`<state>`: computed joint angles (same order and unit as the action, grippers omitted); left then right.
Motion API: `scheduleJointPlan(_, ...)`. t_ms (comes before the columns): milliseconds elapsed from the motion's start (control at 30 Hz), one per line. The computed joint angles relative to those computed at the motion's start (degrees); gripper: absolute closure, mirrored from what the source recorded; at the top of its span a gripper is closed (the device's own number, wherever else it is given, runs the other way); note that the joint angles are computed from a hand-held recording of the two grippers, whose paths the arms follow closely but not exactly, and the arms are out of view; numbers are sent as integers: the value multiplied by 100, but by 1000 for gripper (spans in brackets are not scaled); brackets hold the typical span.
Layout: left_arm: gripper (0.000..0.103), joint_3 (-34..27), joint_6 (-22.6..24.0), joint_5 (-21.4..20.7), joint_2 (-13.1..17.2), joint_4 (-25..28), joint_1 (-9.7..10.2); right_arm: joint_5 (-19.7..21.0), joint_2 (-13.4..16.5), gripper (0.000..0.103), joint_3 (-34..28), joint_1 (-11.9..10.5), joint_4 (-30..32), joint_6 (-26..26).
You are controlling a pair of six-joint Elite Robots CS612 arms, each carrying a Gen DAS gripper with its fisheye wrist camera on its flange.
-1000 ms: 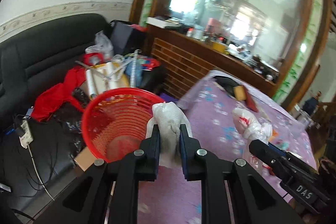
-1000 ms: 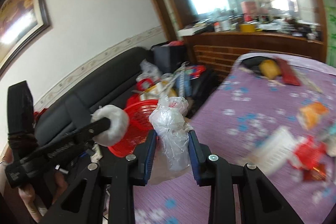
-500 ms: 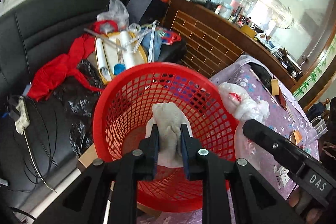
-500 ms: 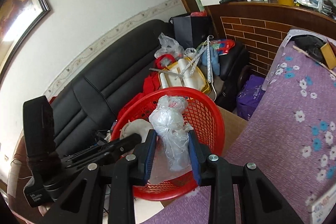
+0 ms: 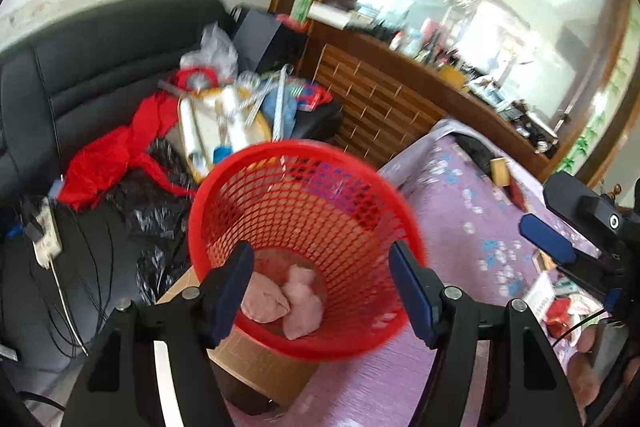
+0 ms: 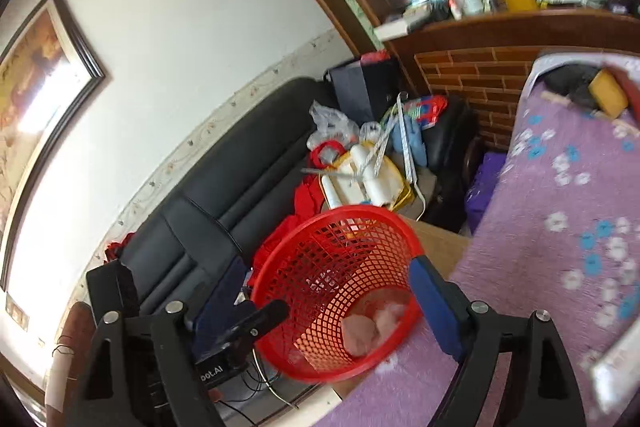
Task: Collect trash
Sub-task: 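Open both tools to drop the tissue and bag into the wastebasket, then move both tools back over the table toward the remaining trash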
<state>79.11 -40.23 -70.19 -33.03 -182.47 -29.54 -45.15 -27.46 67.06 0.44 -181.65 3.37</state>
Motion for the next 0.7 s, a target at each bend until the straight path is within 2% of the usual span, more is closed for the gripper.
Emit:
scheduleJointPlan(67, 33, 115, 171, 217, -107, -111, -159, -108, -254, 16, 462, -90, -432, -74)
scheduleJointPlan(200, 32, 224, 508, 277, -240, -335, -496, -248, -758, 16, 1452, -391, -1296, -38)
scheduleJointPlan(367, 28, 125, 708, -48, -267, -563, -869, -477, -1255, 16, 2546, -918, -1946, 29)
scheduleJointPlan(467, 27, -19, 867, -253, -229, -544, -1052, -639, -1409, 16, 3009, -1223, -2430, 82)
scheduleJointPlan(600, 27, -305, 1080, -243, -130, -232, -1280, -1139, -1641, 16, 3576, -1607, -2849, -51)
scheduleJointPlan(700, 27, -536, 1214, -159, -16, -59, -1435, -1768, -1736, 16, 3862, -1812, -3089, -138)
